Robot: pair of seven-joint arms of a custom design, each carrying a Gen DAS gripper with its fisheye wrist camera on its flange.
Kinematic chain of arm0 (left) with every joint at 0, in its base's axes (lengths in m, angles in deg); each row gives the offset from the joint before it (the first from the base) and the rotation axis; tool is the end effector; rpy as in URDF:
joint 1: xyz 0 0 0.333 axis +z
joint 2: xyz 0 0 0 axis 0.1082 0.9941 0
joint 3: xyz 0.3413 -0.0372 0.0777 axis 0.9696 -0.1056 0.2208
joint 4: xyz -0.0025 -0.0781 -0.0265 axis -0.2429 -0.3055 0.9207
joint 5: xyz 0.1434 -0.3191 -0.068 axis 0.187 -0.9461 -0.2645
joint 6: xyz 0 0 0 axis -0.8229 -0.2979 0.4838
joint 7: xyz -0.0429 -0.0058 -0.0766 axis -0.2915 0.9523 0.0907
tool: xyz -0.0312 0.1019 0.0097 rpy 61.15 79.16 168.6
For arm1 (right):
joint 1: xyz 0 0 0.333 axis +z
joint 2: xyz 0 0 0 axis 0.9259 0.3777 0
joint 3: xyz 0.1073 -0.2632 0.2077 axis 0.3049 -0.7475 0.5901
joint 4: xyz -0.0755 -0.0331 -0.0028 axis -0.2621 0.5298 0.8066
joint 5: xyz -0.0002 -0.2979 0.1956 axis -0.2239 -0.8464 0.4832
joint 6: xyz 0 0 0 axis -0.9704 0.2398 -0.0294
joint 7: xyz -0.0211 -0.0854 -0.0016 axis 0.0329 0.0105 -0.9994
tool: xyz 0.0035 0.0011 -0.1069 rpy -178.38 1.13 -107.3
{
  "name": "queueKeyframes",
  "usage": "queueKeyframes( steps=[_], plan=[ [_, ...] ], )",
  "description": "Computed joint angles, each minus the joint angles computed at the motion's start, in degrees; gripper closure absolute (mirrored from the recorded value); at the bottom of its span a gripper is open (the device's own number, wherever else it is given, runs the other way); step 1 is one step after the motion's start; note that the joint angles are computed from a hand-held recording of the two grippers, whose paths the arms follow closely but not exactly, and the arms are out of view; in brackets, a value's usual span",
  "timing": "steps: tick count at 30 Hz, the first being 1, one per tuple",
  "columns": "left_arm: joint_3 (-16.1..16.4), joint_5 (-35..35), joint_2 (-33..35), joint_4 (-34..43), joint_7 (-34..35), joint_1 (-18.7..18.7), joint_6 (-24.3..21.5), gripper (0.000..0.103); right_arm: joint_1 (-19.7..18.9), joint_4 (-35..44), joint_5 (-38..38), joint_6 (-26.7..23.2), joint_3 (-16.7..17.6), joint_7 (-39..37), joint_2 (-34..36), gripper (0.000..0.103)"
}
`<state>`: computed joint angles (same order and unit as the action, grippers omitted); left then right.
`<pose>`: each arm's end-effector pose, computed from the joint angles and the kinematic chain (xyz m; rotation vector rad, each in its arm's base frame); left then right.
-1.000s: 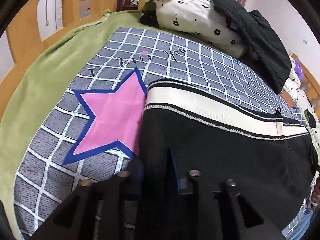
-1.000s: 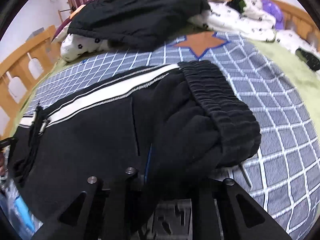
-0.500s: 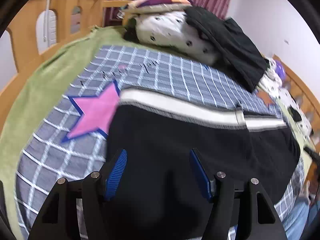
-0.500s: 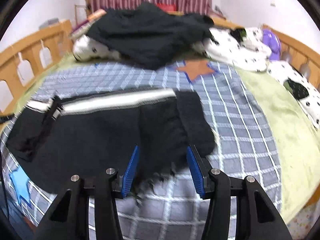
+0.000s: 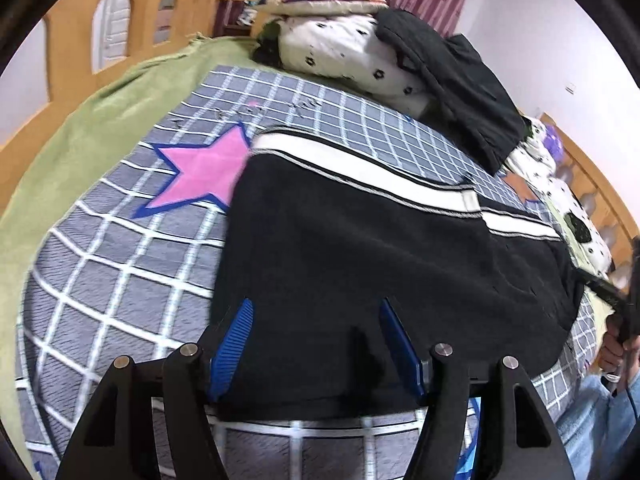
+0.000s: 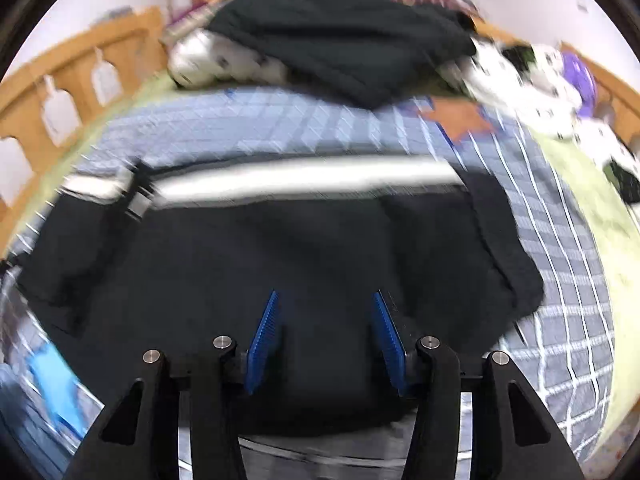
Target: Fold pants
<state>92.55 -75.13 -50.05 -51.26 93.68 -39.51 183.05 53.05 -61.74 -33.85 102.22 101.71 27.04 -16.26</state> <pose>0.5428 -0.1955 0.3195 -2.1571 1.4896 -0.8613 0.7164 -0.0757 0.3486 -2.0930 1.3945 -0.4844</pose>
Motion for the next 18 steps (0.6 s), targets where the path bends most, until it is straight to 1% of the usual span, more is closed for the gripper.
queueKeyframes(
  steps=[1, 2, 3, 4, 5, 6, 7, 9, 11, 12, 14, 15, 16, 17, 18],
  plan=[
    [2.5, -1.3, 0.3, -0.2, 0.1, -2.5, -0.5, 0.039, -1.0, -0.9, 1.6, 0.4, 2.6, -2.0, -0.7, 0.054],
    [4.5, -2.1, 0.6, -0.4, 0.2, -4.4, -0.9, 0.039, -1.5, -1.2, 3.0, 0.2, 4.5, -3.5, -1.3, 0.056],
    [5.5, -2.2, 0.6, -0.8, 0.2, -5.3, -1.0, 0.039, -1.6, -1.4, 4.7, -0.1, 6.4, -5.1, -1.6, 0.057],
    [7.7, -2.7, 1.0, -1.1, 0.5, -7.4, -1.5, 0.039, -1.1, -1.3, 6.0, -0.7, 7.5, -6.4, -1.6, 0.059],
    [11.2, -3.4, 2.0, -1.3, 0.6, -10.4, -2.3, 0.039, -0.1, -1.3, 6.8, -1.2, 7.9, -7.4, -1.7, 0.062],
    [12.7, -3.1, 2.4, -1.6, 0.3, -11.6, -2.5, 0.039, 1.5, -0.9, 6.9, -1.6, 7.6, -7.8, -1.3, 0.063],
    [12.7, -2.4, 2.3, -1.8, 0.1, -11.4, -2.8, 0.039, 3.3, -0.3, 6.7, -1.8, 6.9, -7.6, -0.7, 0.067],
    [10.5, -0.2, 1.8, -2.1, -0.5, -8.4, -3.2, 0.039, 6.5, 1.7, 5.7, -3.4, 5.5, -6.3, 0.7, 0.069],
    [8.2, 1.2, 1.4, -3.0, -1.4, -6.1, -1.6, 0.039, 8.7, 2.9, 4.9, -4.1, 4.9, -5.9, 1.9, 0.071],
    [6.7, 1.5, 1.1, -3.4, -1.5, -4.7, -0.5, 0.039, 10.4, 3.9, 3.8, -4.1, 4.0, -5.0, 2.9, 0.072],
    [1.8, 2.2, 0.3, -4.3, -1.3, -0.1, 2.4, 0.039, 12.5, 5.1, 2.0, -4.1, 2.7, -2.9, 4.1, 0.077],
    [-0.6, 2.5, 0.1, -4.6, -1.3, 2.1, 3.6, 0.039, 13.6, 6.6, 0.7, -5.2, 1.7, -0.9, 5.1, 0.078],
    [-2.9, 2.9, -0.2, -4.9, -1.3, 4.3, 4.6, 0.039, 14.1, 6.9, -0.1, -5.6, 1.4, 0.3, 5.4, 0.079],
    [-5.6, 3.6, -0.4, -5.1, -1.5, 6.8, 5.9, 0.039, 15.0, 8.1, -1.5, -6.6, 0.5, 2.1, 6.2, 0.082],
    [-7.7, 4.1, -0.5, -5.3, -1.6, 8.7, 6.8, 0.039, 15.3, 8.5, -2.3, -6.8, 0.4, 2.9, 6.7, 0.085]
  ],
)
